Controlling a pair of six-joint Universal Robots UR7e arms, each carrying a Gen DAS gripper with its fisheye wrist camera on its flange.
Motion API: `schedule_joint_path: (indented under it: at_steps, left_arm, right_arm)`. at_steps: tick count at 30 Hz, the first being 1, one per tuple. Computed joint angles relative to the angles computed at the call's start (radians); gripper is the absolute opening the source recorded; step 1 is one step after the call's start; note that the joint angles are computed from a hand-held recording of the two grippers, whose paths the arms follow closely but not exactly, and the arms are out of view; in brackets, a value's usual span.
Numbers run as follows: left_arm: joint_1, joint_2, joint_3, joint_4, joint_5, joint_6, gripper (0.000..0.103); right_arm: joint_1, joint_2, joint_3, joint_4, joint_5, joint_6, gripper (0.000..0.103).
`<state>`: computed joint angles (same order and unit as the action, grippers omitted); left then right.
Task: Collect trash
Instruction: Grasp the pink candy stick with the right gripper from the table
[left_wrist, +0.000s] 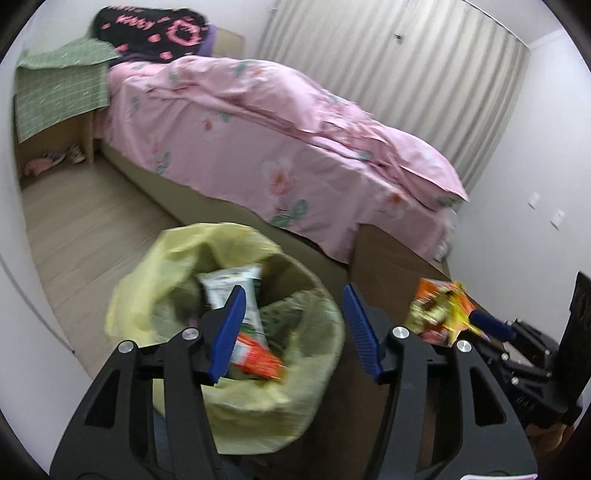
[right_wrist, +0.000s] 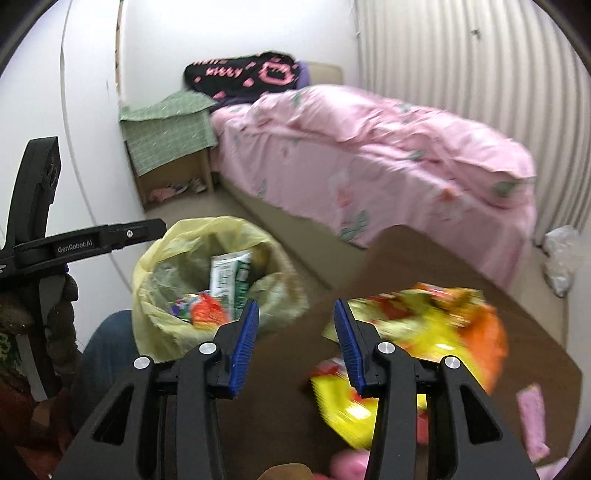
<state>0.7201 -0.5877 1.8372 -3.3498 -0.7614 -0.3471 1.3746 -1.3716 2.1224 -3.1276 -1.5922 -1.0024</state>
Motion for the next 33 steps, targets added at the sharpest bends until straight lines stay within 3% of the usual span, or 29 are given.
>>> schedule_joint_path:
  at_steps: [8,15,18,21,24,28,33]
  left_arm:
    - [-0.077,0.086,-0.091,0.095,-0.065,0.066,0.053]
    - [-0.119,0.206,-0.253,0.167,-0.231,0.230,0.053]
    - [-0.122,0.270,-0.348,0.245,-0.334,0.239,0.053]
    - [-0.131,0.325,-0.413,0.299,-0.371,0.220,0.053]
    - [-0.138,0.348,-0.429,0.341,-0.378,0.207,0.053]
    - [-0.150,0.343,-0.402,0.359,-0.328,0.199,0.053]
    - [-0.143,0.311,-0.353,0.321,-0.278,0.180,0.053]
  right_arm:
    - [-0.163,-0.187,0.092,-0.063,0.085,-0.052,0.040]
    - [-0.388,-0.347,0.143,-0.058,0.197,-0.002,0.040]
    - [-0.493,-0.406,0.152,-0.042,0.265,0.034,0.040]
    - [-0.545,-0.421,0.141,-0.014,0.289,0.023,0.040]
    - [-0.552,-0.396,0.116,-0.011,0.273,0.019,0.040]
    - [-0.485,-0.298,0.046,-0.021,0.187,0.011,0.040]
    - [-0.349,-0.096,-0.086,-0.122,-0.060,-0.034,0.039]
